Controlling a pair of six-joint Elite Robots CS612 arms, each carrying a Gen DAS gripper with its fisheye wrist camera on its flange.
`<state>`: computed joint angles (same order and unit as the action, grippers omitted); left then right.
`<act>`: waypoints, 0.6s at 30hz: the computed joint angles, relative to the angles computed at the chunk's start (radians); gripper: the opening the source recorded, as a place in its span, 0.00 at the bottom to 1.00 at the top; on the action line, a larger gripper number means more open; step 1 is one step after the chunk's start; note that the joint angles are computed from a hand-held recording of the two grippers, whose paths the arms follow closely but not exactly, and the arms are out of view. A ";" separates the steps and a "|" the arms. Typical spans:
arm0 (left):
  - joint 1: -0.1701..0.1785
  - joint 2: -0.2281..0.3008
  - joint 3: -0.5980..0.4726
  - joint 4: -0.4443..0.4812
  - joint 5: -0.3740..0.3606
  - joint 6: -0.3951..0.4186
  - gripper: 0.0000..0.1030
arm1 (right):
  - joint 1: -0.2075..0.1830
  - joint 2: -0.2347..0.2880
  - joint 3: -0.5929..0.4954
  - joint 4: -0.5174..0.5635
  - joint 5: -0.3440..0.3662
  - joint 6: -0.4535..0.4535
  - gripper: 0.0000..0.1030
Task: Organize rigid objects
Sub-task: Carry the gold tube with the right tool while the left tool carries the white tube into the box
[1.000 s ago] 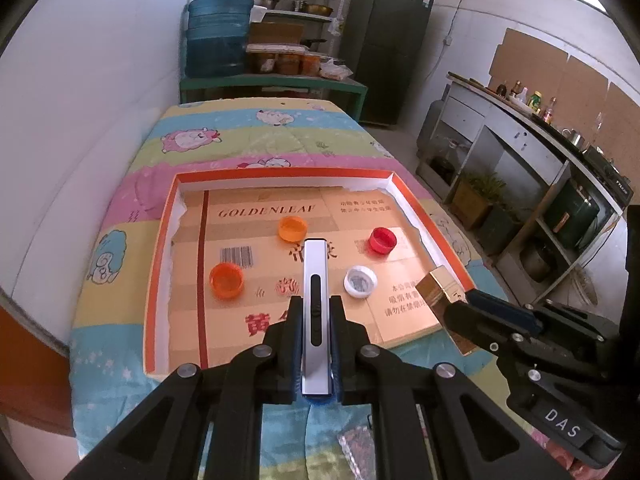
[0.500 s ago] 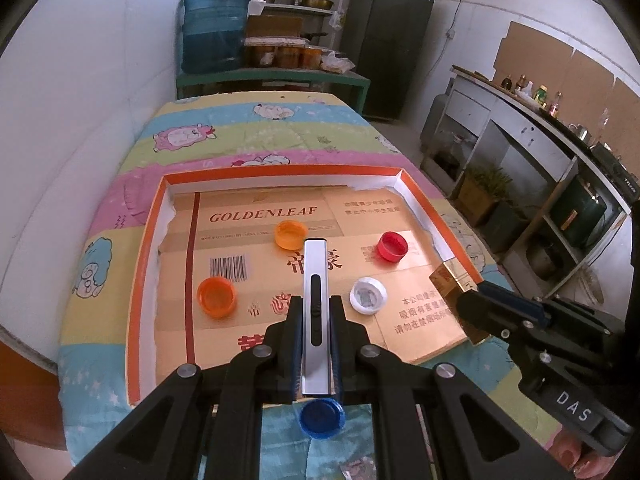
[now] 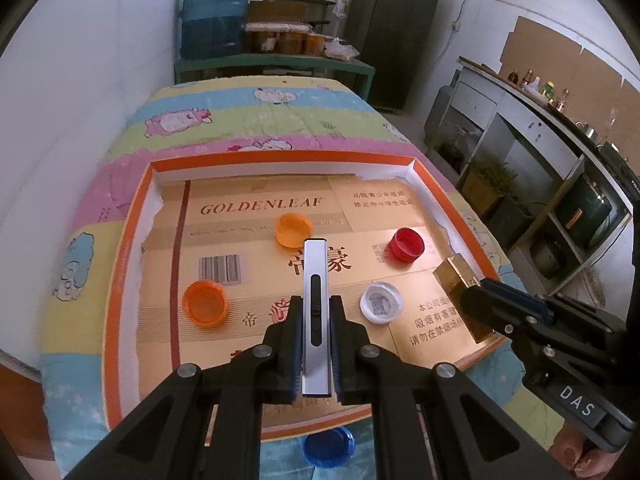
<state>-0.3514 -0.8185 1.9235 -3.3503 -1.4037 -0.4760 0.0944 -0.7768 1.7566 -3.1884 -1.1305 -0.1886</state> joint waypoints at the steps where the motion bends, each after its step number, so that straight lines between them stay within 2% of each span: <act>1: 0.002 0.004 -0.004 0.003 -0.006 0.001 0.12 | 0.000 0.002 -0.003 0.002 0.000 0.001 0.18; 18: 0.010 0.033 -0.032 0.012 -0.028 -0.015 0.12 | -0.001 0.036 -0.047 0.037 -0.005 0.008 0.18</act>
